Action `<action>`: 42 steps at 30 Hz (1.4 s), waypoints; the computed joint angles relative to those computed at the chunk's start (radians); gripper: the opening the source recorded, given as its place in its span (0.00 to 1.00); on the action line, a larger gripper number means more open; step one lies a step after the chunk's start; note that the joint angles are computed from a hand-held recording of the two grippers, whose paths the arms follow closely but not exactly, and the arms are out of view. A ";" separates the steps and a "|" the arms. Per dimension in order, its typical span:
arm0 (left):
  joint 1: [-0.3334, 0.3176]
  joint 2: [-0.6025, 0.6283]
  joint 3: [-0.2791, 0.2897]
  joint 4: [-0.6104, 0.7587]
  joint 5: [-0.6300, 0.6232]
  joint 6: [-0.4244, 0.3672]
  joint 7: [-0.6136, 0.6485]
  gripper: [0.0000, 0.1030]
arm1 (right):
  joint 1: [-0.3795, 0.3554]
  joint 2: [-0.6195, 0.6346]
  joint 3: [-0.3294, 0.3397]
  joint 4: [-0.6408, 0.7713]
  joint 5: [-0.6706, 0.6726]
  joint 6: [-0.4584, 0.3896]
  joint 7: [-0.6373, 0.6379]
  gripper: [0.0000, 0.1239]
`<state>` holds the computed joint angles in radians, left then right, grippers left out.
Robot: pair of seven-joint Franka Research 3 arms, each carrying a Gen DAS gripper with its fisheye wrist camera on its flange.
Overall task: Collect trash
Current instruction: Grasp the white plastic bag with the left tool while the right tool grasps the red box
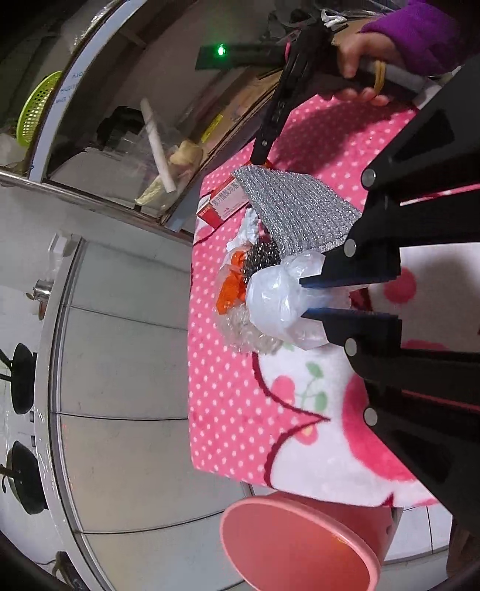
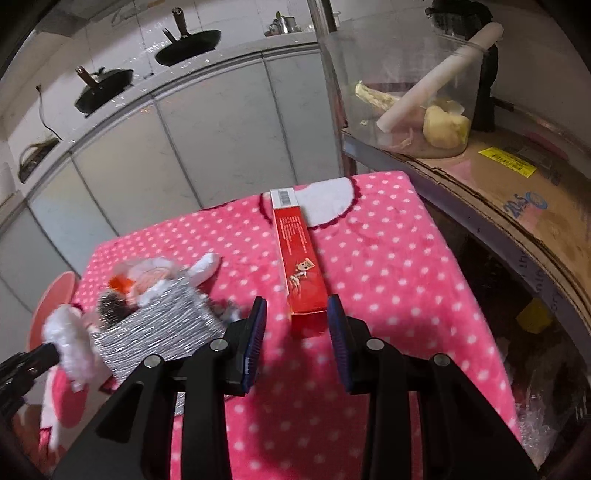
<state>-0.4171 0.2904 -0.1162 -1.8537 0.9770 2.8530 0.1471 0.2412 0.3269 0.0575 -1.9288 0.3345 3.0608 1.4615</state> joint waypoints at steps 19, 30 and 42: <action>0.027 -0.053 -0.023 -0.068 -0.010 0.007 -0.019 0.10 | 0.000 0.139 -0.034 0.251 -0.040 -0.176 -0.013 0.39; 0.026 -0.056 -0.020 -0.068 -0.003 0.001 -0.029 0.10 | 0.102 0.242 -0.175 0.381 -0.301 -0.240 0.185 0.40; 0.026 -0.091 -0.020 -0.087 0.092 -0.006 -0.126 0.10 | -0.064 0.120 0.013 0.189 -0.054 -0.120 0.063 0.32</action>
<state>-0.3907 0.1990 -0.1357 -1.9403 1.0687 2.8474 0.0212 0.1769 0.4473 0.0707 -1.7397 0.2805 2.9412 1.5246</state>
